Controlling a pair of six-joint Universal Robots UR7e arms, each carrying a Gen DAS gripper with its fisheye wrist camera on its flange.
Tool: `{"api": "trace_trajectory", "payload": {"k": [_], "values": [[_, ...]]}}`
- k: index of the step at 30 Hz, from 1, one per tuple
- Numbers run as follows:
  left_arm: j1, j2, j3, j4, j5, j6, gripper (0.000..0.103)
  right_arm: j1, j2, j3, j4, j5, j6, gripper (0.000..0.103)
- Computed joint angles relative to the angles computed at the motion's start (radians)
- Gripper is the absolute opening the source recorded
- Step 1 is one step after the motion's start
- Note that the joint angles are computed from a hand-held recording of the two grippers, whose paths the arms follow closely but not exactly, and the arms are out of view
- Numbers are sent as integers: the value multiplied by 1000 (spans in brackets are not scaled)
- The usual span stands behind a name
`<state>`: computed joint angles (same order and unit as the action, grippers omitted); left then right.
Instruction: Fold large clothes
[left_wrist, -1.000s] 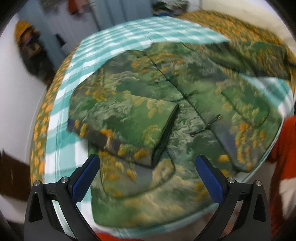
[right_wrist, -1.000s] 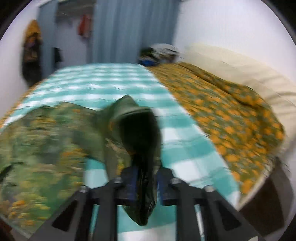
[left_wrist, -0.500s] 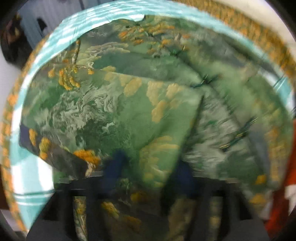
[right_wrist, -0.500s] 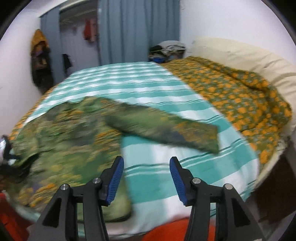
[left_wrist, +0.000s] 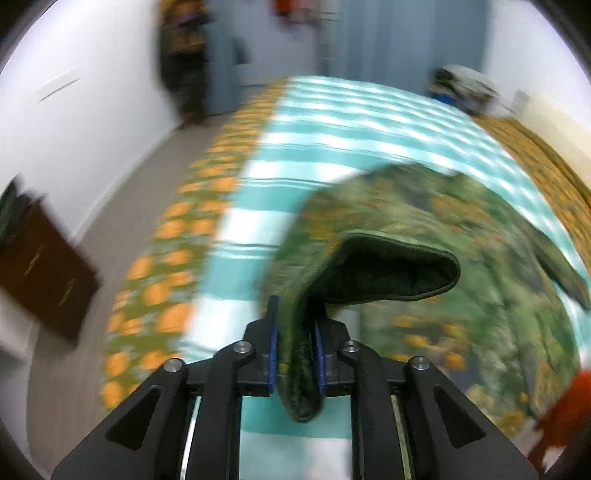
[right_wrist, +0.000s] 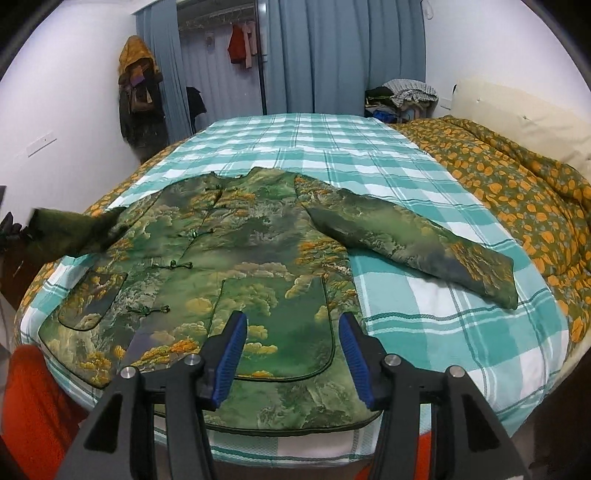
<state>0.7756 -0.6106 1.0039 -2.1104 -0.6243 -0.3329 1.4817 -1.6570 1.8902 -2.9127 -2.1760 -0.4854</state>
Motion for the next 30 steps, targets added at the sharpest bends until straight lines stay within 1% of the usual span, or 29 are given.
{"api": "trace_trajectory", "payload": {"k": [1,2,3,4,5,6,7,8,10,11,12,13,14,15,17,18,20,21,22,23,24,25,26,27,28,29,30], "values": [[9,-24,20,22,62,-65,23,-2,-2,-1,7,1,7,53],[12,-43,44,38,104,-115,28,-4,-7,0,13,3,14,53],[17,-56,58,64,143,-173,31,-8,-12,-1,17,3,18,53],[20,-76,82,95,181,-244,31,-11,-14,-3,20,-1,21,53],[25,-99,109,133,205,-324,34,-16,-18,-5,25,-3,25,53],[29,-117,131,155,208,-378,38,-23,-21,-9,32,-4,29,53],[29,-139,161,172,203,-432,38,-33,-25,-12,38,-8,33,53],[28,-158,192,180,189,-475,41,-42,-30,-15,44,-13,36,53],[19,-173,244,145,145,-480,48,-69,-40,-24,67,-23,52,53],[12,-180,278,93,106,-448,57,-85,-45,-32,91,-26,66,53],[4,-181,308,42,54,-411,67,-104,-51,-41,126,-27,86,53],[1,-184,321,15,14,-386,72,-127,-59,-51,171,-20,113,53],[-2,-174,337,-26,-59,-350,79,-145,-64,-61,214,-13,136,53],[-1,-161,340,-46,-121,-326,82,-170,-70,-72,268,5,162,53],[7,-119,327,-35,-270,-302,82,-213,-76,-93,360,50,207,53],[12,-94,308,-14,-311,-299,82,-231,-76,-102,398,69,225,53],[19,-44,270,36,-352,-299,82,-274,-69,-122,474,132,250,53],[23,-27,261,53,-361,-301,82,-284,-61,-125,488,146,243,53],[31,-12,247,62,-377,-302,82,-291,-49,-128,494,151,229,53],[37,-2,243,54,-405,-302,79,-293,-35,-137,512,149,222,53],[40,0,247,41,-424,-301,67,-298,-20,-147,529,147,218,53],[42,2,248,38,-435,-302,63,-308,-9,-157,549,165,226,53],[40,6,246,38,-436,-291,48,-323,-4,-168,574,211,238,53],[37,6,250,31,-445,-263,29,-334,-3,-172,584,256,245,53],[31,2,262,29,-442,-256,24,-337,-3,-176,589,279,244,50],[22,1,264,42,-417,-247,17,-334,-1,-177,592,292,232,39],[18,-2,268,45,-411,-236,16,-320,2,-174,588,278,210,23]]}}
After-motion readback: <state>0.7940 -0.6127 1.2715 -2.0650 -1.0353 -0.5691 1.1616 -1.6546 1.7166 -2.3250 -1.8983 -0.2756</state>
